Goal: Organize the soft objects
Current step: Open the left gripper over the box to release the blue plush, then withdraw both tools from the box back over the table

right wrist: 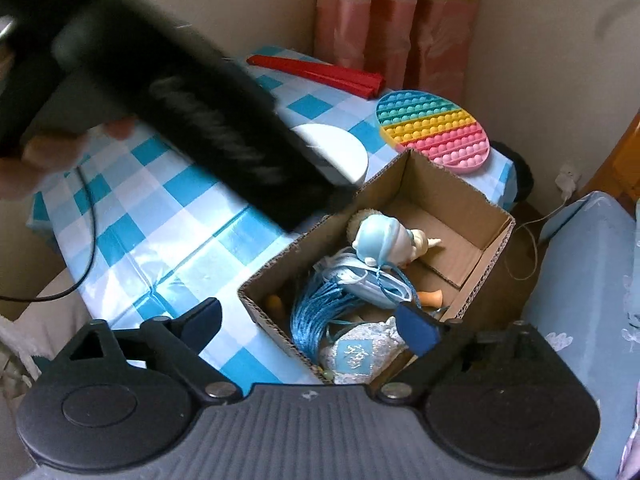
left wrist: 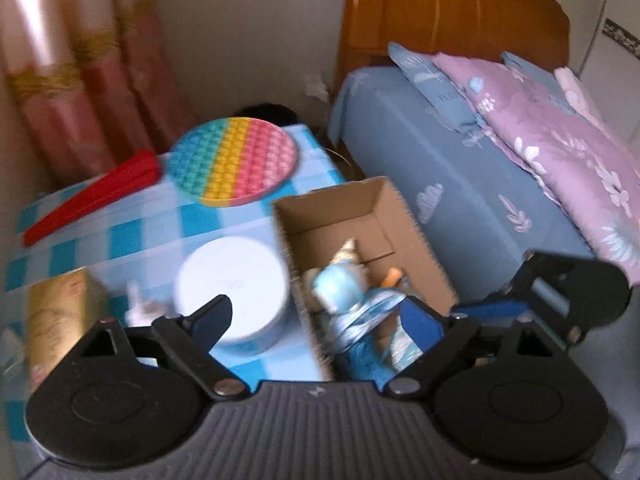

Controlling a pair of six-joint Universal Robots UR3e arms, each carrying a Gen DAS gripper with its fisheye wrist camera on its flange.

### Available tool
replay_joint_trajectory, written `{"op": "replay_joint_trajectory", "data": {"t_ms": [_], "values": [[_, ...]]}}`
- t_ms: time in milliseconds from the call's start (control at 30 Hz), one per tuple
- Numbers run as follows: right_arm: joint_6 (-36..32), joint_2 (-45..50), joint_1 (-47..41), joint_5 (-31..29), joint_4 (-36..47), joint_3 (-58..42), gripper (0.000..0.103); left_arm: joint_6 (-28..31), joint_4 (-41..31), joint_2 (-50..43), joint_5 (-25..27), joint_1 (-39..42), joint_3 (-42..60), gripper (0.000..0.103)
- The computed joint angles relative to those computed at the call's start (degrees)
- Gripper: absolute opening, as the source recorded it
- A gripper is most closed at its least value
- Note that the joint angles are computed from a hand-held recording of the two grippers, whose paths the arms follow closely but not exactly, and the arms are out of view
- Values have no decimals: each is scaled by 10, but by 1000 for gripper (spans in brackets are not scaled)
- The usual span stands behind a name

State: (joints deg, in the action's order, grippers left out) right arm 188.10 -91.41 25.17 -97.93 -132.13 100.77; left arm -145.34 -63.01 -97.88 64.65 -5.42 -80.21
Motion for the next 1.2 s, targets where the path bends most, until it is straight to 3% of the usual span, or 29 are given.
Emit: {"op": "replay_joint_trajectory", "data": {"t_ms": [267, 500, 967, 1200], "values": [[88, 59, 81, -77, 29, -65, 99, 44, 61, 142, -33, 129, -193, 96], [153, 106, 135, -121, 1, -98, 99, 69, 130, 219, -53, 251, -338, 96], [202, 241, 175, -130, -16, -239, 100, 60, 193, 166, -31, 342, -360, 96], [216, 342, 202, -177, -38, -344, 103, 67, 251, 124, -27, 360, -361, 96]]}}
